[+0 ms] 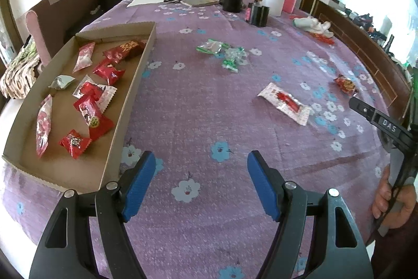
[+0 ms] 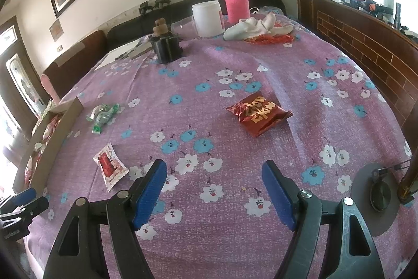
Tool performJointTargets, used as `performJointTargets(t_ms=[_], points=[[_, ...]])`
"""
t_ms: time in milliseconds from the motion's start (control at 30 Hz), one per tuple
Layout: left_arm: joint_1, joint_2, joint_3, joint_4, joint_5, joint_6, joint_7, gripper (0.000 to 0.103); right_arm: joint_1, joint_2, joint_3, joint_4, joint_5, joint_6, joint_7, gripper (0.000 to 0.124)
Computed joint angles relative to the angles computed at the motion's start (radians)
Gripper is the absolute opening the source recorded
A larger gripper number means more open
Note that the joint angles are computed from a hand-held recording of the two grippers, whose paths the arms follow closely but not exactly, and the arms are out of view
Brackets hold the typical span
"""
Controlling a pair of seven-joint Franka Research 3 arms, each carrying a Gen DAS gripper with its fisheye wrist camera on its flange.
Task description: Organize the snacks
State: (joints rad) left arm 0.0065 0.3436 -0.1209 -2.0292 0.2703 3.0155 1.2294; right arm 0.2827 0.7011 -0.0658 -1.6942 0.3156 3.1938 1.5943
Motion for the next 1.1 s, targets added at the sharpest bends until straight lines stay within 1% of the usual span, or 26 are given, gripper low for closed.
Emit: performJointTargets(t_ms=[33,67,100,133,233,267,333,367,400,433,500,533,600,633,667,733,767,800,833,900,967,1000,1067,1100], points=[[0.011,-0.004,-0.012,-0.007,-0.008,0.009,0.01,0.073,0.006,-0.004,-0.01,-0.01,-0.026,0.014,0.029,0.077],[0.025,-0.008,-0.028,-0.015,-0.021,0.021,0.023,0.073,-0.012,-0.012,0.016,-0.013,-0.002,0.018,-0.012,0.077],[0.04,-0.009,-0.045,-0.021,-0.036,0.031,0.037,0.073,-0.044,-0.02,0.052,-0.016,-0.007,0.016,-0.031,0.077],[0.071,-0.011,-0.08,-0.029,-0.064,0.043,0.065,0.073,-0.054,-0.028,0.061,-0.016,-0.006,0.012,-0.039,0.077],[0.156,-0.01,-0.182,-0.045,-0.142,0.07,0.152,0.073,-0.024,-0.04,0.01,0.007,0.007,0.008,-0.021,0.077],[0.177,-0.01,-0.207,-0.048,-0.163,0.077,0.176,0.073,0.011,-0.034,-0.04,0.031,0.006,0.001,-0.003,0.077],[0.226,-0.006,-0.267,-0.053,-0.208,0.085,0.226,0.073,0.102,0.001,-0.172,0.096,-0.011,-0.039,0.052,0.077],[0.259,-0.002,-0.304,-0.052,-0.234,0.083,0.255,0.073,0.148,0.032,-0.244,0.14,-0.027,-0.07,0.093,0.077],[0.276,0.001,-0.325,-0.051,-0.254,0.08,0.273,0.073,0.182,0.071,-0.308,0.192,-0.046,-0.113,0.14,0.078],[0.287,0.003,-0.337,-0.048,-0.271,0.076,0.288,0.073,0.201,0.12,-0.359,0.262,-0.064,-0.172,0.188,0.078],[0.3,0.002,-0.351,-0.049,-0.301,0.075,0.313,0.073,0.188,0.207,-0.392,0.395,-0.09,-0.275,0.26,0.077],[0.303,0.001,-0.354,-0.05,-0.313,0.075,0.323,0.073,0.169,0.249,-0.391,0.461,-0.099,-0.322,0.288,0.077],[0.304,0.0,-0.354,-0.05,-0.332,0.077,0.338,0.073,0.118,0.32,-0.364,0.581,-0.106,-0.406,0.329,0.075],[0.301,0.0,-0.35,-0.049,-0.338,0.079,0.341,0.073,0.093,0.336,-0.337,0.61,-0.106,-0.424,0.332,0.073],[0.297,0.002,-0.347,-0.047,-0.343,0.08,0.344,0.073,0.063,0.348,-0.298,0.631,-0.099,-0.43,0.326,0.069],[0.295,0.01,-0.344,-0.036,-0.354,0.076,0.349,0.073,0.009,0.355,-0.208,0.641,-0.088,-0.423,0.285,0.052],[0.297,0.017,-0.349,-0.027,-0.361,0.071,0.353,0.073,-0.011,0.356,-0.168,0.638,-0.089,-0.411,0.256,0.052],[0.294,0.023,-0.347,-0.019,-0.365,0.065,0.356,0.073,-0.015,0.347,-0.151,0.615,-0.123,-0.379,0.26,0.045],[0.284,0.027,-0.339,-0.01,-0.365,0.057,0.354,0.073,-0.038,0.333,-0.099,0.598,-0.11,-0.355,0.193,0.037],[0.245,0.04,-0.306,0.017,-0.357,0.036,0.34,0.073,-0.112,0.316,0.044,0.576,-0.098,-0.327,0.071,0.033],[0.232,0.054,-0.298,0.044,-0.361,0.01,0.342,0.072,-0.138,0.313,0.118,0.572,-0.098,-0.339,-0.035,0.033],[0.233,0.067,-0.305,0.065,-0.371,-0.014,0.35,0.072,-0.171,0.313,0.184,0.571,-0.079,-0.347,-0.117,0.034],[0.251,0.098,-0.336,0.112,-0.415,-0.071,0.384,0.072,-0.222,0.312,0.288,0.568,-0.029,-0.377,-0.252,0.034],[0.254,0.115,-0.347,0.139,-0.441,-0.104,0.4,0.072,-0.228,0.308,0.304,0.562,-0.017,-0.384,-0.284,0.038]])
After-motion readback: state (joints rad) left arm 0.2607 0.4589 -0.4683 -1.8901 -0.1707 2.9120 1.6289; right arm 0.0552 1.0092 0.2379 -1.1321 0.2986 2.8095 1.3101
